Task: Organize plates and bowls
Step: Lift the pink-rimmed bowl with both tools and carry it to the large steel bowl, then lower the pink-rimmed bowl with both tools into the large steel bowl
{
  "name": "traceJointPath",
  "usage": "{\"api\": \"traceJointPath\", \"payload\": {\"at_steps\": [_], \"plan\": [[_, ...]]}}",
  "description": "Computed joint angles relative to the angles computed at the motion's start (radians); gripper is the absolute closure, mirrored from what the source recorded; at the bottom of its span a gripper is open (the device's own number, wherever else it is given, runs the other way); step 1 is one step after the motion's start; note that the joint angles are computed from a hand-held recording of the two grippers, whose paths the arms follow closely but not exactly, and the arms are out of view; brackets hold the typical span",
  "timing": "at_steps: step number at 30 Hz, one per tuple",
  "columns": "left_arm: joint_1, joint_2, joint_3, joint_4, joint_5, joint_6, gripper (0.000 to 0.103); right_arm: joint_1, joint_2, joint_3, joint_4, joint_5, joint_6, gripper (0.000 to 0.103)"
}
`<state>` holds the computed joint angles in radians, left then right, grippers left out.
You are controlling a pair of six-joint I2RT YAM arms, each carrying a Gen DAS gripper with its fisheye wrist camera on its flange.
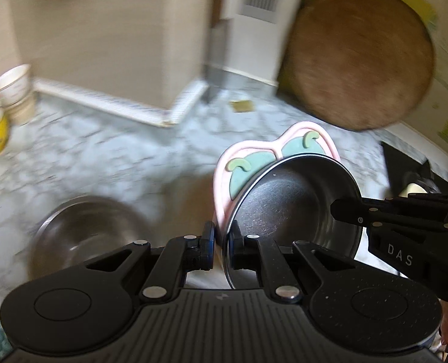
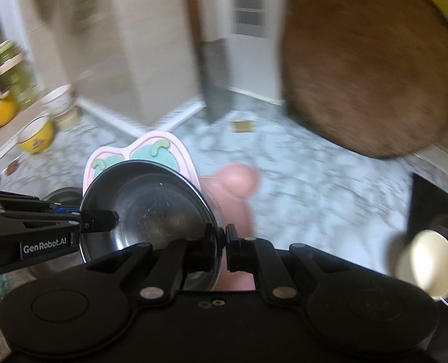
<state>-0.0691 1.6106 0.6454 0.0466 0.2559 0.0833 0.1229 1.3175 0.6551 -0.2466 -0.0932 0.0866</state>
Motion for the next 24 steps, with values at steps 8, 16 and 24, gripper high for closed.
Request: {"api": "traceJointPath", "payload": {"at_steps": [8, 16, 24], "plan": [[0.250, 0.026, 0.018, -0.036, 0.059, 0.111, 0.095, 0.237, 0.147, 0.118, 0.034, 0.035, 0.094, 0.095], [0.405, 0.143, 0.118, -0.101, 0.068, 0.199, 0.095, 0.382, 0.324, 0.266, 0.031, 0.050, 0.151, 0.095], [0.456, 0.280, 0.231, -0.155, 0.053, 0.251, 0.095, 0.433, 0.462, 0.392, -0.005, 0.047, 0.191, 0.095]]}}
